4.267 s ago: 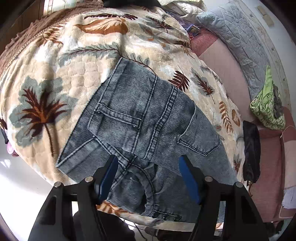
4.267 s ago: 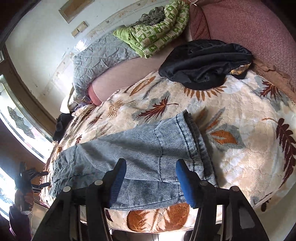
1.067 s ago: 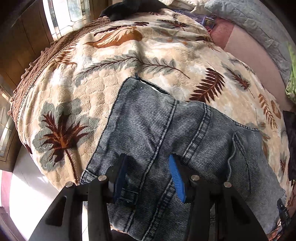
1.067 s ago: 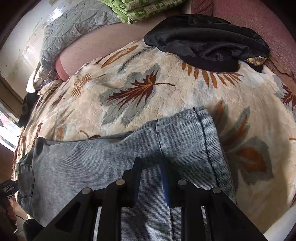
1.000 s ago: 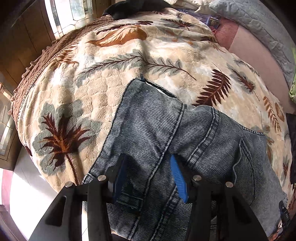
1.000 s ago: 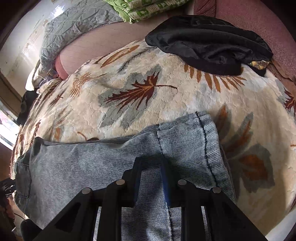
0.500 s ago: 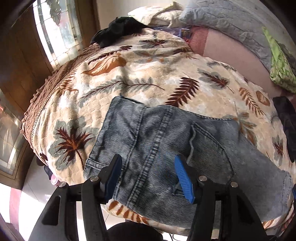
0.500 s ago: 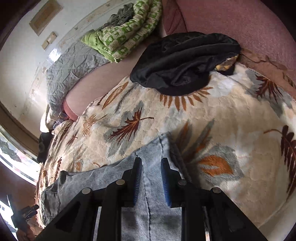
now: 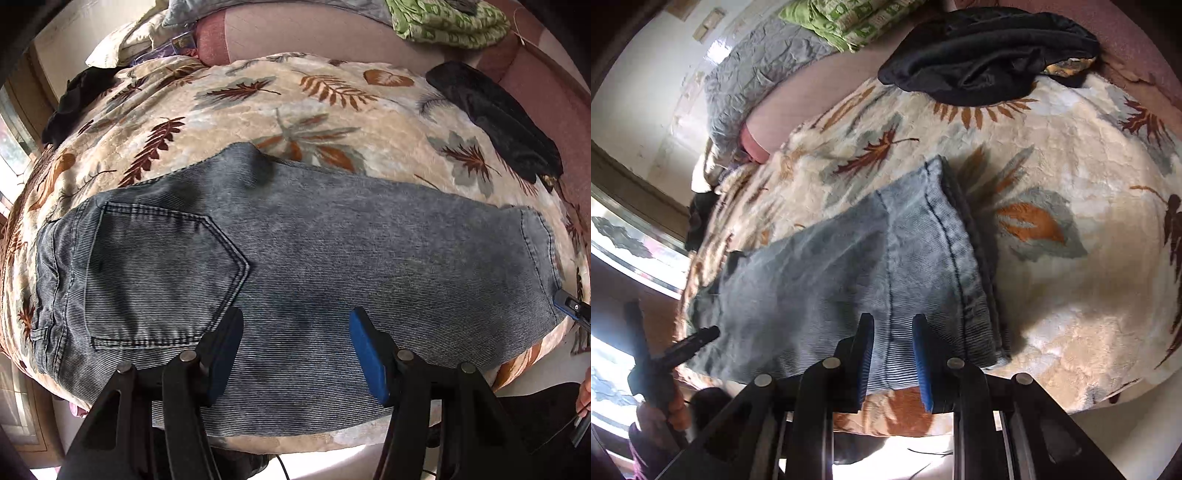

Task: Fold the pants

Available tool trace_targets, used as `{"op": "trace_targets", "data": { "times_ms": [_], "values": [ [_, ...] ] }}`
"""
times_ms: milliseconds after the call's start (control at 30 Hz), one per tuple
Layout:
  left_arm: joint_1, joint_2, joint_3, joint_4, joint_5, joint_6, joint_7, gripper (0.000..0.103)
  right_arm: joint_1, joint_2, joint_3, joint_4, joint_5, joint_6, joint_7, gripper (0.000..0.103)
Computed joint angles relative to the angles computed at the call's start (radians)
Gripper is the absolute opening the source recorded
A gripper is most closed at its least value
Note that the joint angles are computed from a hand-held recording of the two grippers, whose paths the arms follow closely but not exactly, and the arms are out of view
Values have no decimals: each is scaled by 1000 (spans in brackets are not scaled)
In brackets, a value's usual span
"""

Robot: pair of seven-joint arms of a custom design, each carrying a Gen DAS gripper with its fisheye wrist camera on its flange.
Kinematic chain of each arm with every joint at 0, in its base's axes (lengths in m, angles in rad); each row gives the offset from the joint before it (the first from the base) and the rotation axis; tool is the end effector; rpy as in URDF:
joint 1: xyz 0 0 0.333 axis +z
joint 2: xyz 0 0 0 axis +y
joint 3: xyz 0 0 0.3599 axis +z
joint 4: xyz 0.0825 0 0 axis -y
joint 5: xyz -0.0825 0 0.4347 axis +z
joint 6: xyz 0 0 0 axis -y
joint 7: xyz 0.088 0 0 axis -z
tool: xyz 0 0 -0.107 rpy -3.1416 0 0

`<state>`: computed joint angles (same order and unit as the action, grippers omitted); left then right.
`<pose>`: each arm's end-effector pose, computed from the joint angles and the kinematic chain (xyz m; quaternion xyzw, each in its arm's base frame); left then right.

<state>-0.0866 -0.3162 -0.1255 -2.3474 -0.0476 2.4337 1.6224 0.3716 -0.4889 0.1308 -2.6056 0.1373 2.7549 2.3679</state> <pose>0.5035 -0.1126 0.5162 -0.6067 0.7696 -0.1509 0.1297 0.3981 0.2161 0.4989 -0.5248 0.7915 -0.0295 0.3117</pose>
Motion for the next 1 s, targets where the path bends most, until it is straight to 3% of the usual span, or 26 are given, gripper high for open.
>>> {"op": "trace_targets", "data": {
  "times_ms": [67, 133, 233, 400, 500, 633, 800, 900, 1000],
  "values": [
    [17, 26, -24, 9, 62, -29, -38, 61, -78, -2, 63, 13, -106, -96, 78, 17],
    [21, 44, -27, 15, 88, -47, -60, 61, -70, -13, 47, -5, -100, -59, 74, 18],
    [6, 22, -15, 7, 66, -30, -40, 61, -131, -43, 95, -13, -188, -36, 148, 21],
    [-38, -23, -21, -13, 25, 52, 18, 61, -227, -28, 153, 0, -291, 110, 262, 21],
    [-44, -17, -52, -10, 64, 95, 0, 61, -253, 28, 176, 51, -335, 119, 299, 21],
    [-55, 25, -79, 12, 111, 86, -38, 61, -209, 100, 136, 92, -331, 117, 306, 21],
    [-57, 69, -120, 16, 239, 61, -123, 61, -144, 165, 72, 137, -284, -10, 286, 22],
    [-48, 57, -137, -8, 341, 96, -199, 71, -122, 153, 44, 114, -261, 21, 273, 22],
    [-56, 57, -130, -9, 370, 94, -213, 75, -134, 129, 58, 97, -282, 46, 290, 22]
  ]
}}
